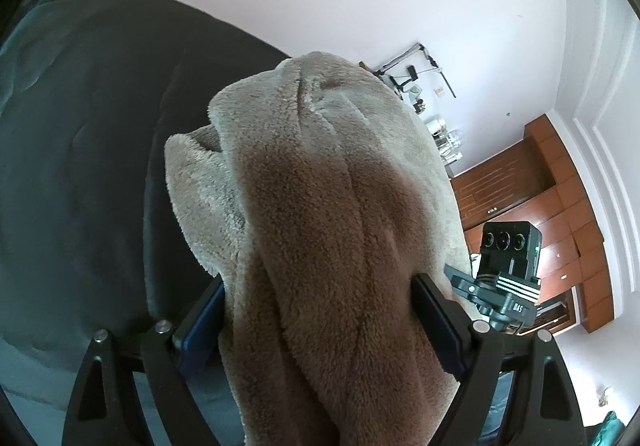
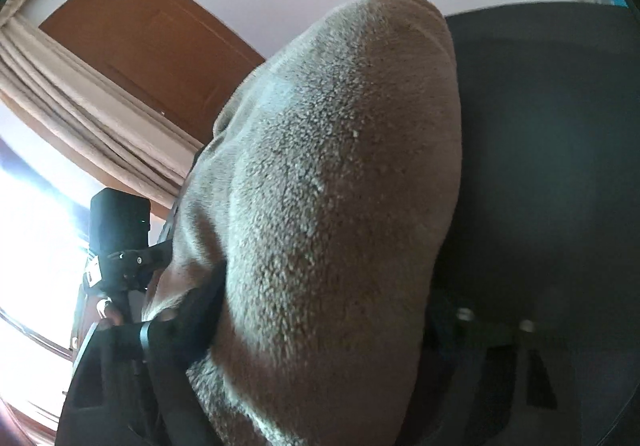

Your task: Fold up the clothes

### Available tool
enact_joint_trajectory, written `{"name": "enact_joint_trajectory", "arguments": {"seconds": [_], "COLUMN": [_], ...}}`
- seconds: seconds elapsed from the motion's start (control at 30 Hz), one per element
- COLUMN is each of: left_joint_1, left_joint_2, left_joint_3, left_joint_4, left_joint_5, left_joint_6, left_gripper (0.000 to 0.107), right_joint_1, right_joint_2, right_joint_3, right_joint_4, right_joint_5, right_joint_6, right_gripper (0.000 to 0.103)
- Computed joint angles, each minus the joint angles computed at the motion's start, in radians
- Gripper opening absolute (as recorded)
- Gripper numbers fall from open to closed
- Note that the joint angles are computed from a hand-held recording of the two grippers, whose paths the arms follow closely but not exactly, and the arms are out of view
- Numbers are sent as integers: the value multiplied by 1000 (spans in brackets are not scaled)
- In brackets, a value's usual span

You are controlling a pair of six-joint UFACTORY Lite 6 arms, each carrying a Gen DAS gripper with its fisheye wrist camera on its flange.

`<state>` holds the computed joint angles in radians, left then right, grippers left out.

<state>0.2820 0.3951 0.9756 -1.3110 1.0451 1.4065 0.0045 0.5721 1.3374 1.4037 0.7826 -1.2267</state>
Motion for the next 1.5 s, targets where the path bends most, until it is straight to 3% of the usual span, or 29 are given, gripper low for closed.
{"name": "enact_joint_trajectory", "arguments": {"seconds": [0.1,0.2,0.37,0.57,0.77,1.0,1.2,1.27,1.4,1.5], "left_joint_1": [-8,-15,-131,-444,-753,-1028,-1157,-1172,-1184,-1199], "left_joint_2": [-7,-33,-141,-245,-70,235,388,408,395,370], "left_joint_3": [-11,-39,-92,-35,196,585,836,862,832,811], "left_joint_4": [-13,-24,-30,-13,-40,91,398,445,453,518], "left_joint_5": [0,-3,-65,-230,-337,-460,-508,-512,-544,-565], "left_joint_6": [11,8,-70,-278,-430,-712,-1043,-1098,-1113,-1194], "left_gripper": [89,88,87,87,87,87,87,88,89,90], "right_joint_1": [-6,-14,-69,-272,-669,-1006,-1107,-1048,-972,-978], "right_joint_2": [-68,-152,-336,-543,-608,-386,-189,-206,-228,-313], "right_joint_3": [-86,-169,-307,-440,-451,-223,-61,-124,-172,-266], "right_joint_4": [82,145,153,64,-101,-273,-342,-308,-250,-190], "right_joint_5": [-17,-33,-46,49,271,410,414,337,179,102], "right_joint_6": [-116,-196,-263,-284,-320,-399,-421,-424,-413,-517], "right_gripper": [60,52,51,51,51,51,53,57,82,83]}}
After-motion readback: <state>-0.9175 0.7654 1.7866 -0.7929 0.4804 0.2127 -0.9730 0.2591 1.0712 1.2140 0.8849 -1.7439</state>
